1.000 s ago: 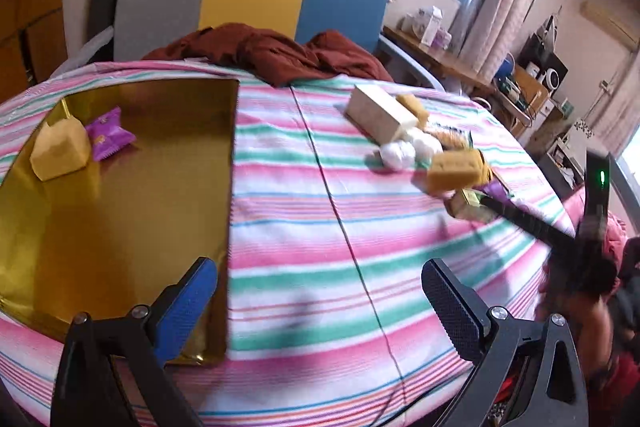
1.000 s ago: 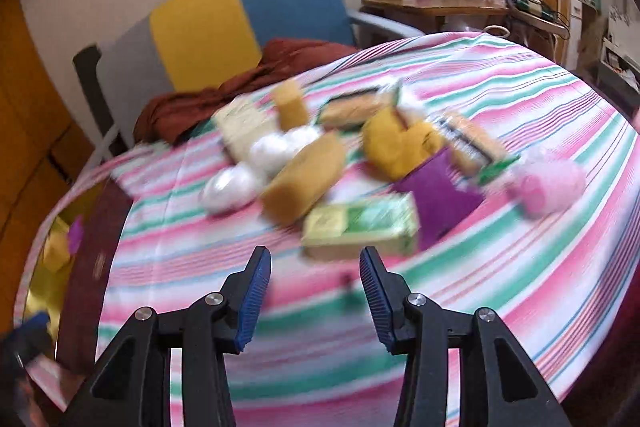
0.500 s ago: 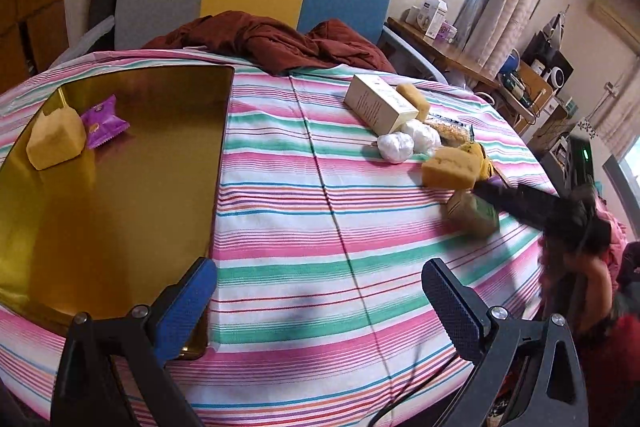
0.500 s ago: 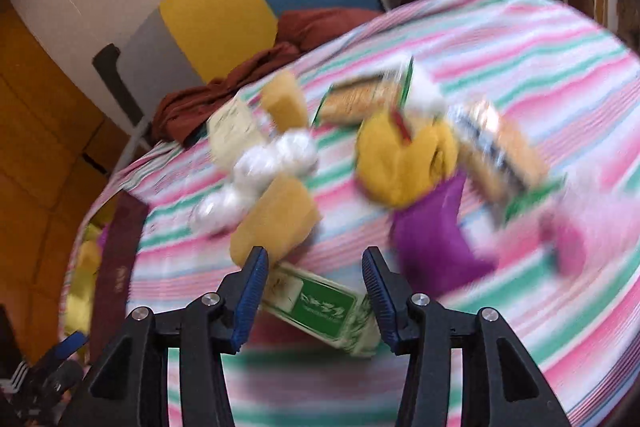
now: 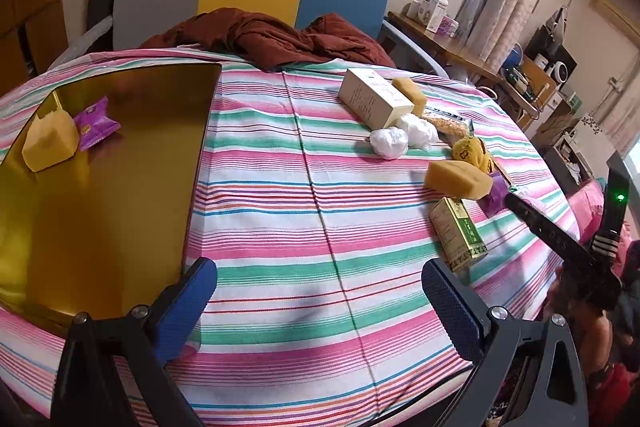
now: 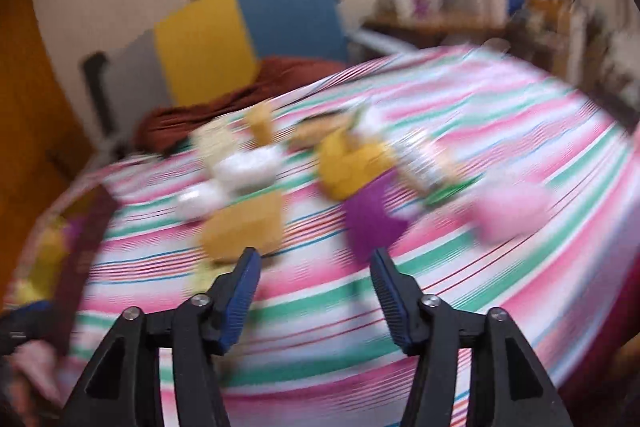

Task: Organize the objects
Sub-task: 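Move both tools back toward the remaining items on the cloth, then grasp the green oil box with the left tool while the right tool grasps another purple packet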

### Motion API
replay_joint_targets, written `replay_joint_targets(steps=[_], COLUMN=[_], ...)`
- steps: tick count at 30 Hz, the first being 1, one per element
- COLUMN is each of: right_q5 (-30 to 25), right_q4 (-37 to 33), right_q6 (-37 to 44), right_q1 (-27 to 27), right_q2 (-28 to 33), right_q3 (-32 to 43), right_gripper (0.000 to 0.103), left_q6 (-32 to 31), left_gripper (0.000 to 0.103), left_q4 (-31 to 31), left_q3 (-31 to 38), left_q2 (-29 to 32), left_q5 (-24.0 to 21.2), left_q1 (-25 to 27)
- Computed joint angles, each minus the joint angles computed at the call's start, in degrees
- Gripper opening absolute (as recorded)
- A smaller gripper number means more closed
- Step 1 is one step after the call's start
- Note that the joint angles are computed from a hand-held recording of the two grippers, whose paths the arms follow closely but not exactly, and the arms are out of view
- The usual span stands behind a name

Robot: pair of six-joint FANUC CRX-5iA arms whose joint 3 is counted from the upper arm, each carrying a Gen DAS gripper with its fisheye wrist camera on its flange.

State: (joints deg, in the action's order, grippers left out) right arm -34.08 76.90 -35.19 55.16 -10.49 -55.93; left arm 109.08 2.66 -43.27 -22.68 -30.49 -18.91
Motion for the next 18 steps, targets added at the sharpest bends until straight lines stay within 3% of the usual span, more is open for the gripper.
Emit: replay_joint_targets(steps=[1, 3, 10, 12, 13, 14, 15, 18], right_q5=[-2.88, -4.08, -1.40, 0.37, 1.66, 2.56, 3.07, 1.92], right_q4=[-2.06, -3.90, -10.46, -9.38, -7.52, -6.18, -1.84, 1.79], right_q6=[2.45, 5.93, 18.36, 16.16, 13.48, 11.37, 6.60, 2.19], right_q1=[0.72, 0.21, -3.47, -4.75, -5.69, -6.43, -7.34, -6.91], right_q2=[0.99, 2.22, 9.19, 9.46, 9.45, 9.49, 9.08, 8.26], right_q3=[0.98, 2.21, 7.51, 6.86, 5.99, 5.34, 3.83, 2.14], right_gripper=[0.068, 0.068, 0.067, 0.062, 0.049, 0.043, 0.043, 0.042], left_q6=[-0.61, 0.17, -0.89, -0.10, -0.41, -0.57, -0.31, -2.44], left_gripper=[0.103, 0.103, 0.103, 0.103, 0.103, 0.103, 0.103, 0.103], left_q4=[0.83, 0.36, 0.17, -0.75, -0.54, -0.38, -0.53, 1.77], left_q3=[0.04, 1.18, 4.83, 6.13, 6.59, 7.23, 7.78, 8.68], left_q2=[0.39, 1.74, 6.35, 7.82, 8.64, 9.78, 10.60, 13.48], left_q5=[0.13, 0.06, -0.52, -0.98, -1.00, -1.11, -1.31, -0.17], left_q1=[0.07, -0.59, -2.80, -3.71, -4.04, -4.50, -4.88, -5.89])
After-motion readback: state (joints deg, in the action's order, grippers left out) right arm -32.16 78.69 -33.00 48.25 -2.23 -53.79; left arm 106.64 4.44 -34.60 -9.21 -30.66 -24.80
